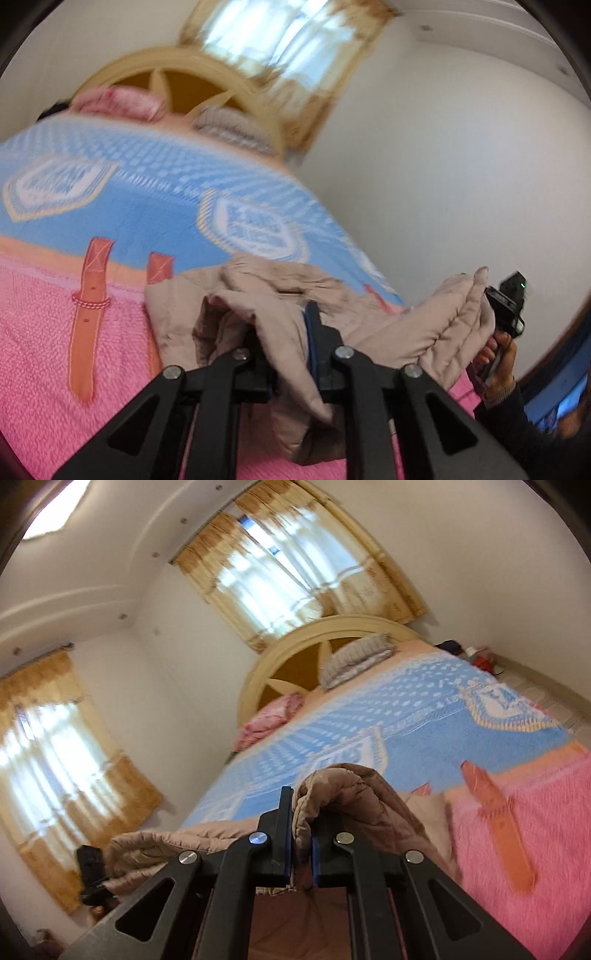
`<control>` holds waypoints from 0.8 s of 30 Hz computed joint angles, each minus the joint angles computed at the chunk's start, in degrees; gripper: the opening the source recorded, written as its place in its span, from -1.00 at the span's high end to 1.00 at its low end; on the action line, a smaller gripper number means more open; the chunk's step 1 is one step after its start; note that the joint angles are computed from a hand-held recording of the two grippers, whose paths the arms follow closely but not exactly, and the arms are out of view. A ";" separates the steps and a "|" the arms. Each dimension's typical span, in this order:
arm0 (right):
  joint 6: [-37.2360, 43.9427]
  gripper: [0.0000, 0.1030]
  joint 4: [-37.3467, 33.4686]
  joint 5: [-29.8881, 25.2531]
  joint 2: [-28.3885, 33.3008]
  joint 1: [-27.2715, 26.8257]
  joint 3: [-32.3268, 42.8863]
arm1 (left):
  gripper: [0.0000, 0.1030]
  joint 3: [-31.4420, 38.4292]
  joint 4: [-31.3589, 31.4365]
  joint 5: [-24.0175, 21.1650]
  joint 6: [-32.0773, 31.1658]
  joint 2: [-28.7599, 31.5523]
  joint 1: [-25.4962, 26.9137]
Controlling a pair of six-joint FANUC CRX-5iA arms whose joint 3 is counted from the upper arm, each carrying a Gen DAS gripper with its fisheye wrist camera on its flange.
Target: Fold large clothes
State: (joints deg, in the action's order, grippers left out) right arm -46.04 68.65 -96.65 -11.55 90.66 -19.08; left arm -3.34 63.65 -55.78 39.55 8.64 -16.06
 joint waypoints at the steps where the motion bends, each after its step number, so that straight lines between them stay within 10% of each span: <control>1: 0.36 0.89 -0.60 1.34 -0.59 -2.29 -0.62 | 0.49 2.89 -1.95 -0.39 2.62 2.03 0.20; 8: 0.51 0.89 -5.38 12.49 -4.33 -15.50 -6.83 | 0.12 8.50 1.01 -5.23 5.27 6.88 2.83; 9: 0.88 0.89 -5.89 14.12 -4.31 -17.36 -7.55 | -0.05 8.42 0.19 -3.44 5.56 6.57 2.52; 10: 1.77 0.89 -6.80 15.29 -3.58 -19.41 -7.53 | -0.64 7.74 -3.03 1.36 6.57 4.81 2.41; 12: 0.92 0.89 -7.43 17.99 -3.58 -22.03 -9.24 | -1.00 4.70 -2.06 8.66 5.30 2.41 1.87; 16: 2.63 0.88 -10.58 22.15 -1.40 -26.82 -9.78 | -1.00 3.21 -3.46 13.70 4.41 0.65 0.08; 24: 6.57 0.87 -13.24 23.93 2.53 -30.83 -8.08 | -1.00 14.13 -36.02 18.06 17.67 6.22 -14.05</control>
State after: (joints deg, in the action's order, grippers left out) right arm -39.47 55.41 -72.72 -9.02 59.83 -27.16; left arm 10.79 27.63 -37.72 57.22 14.86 -30.12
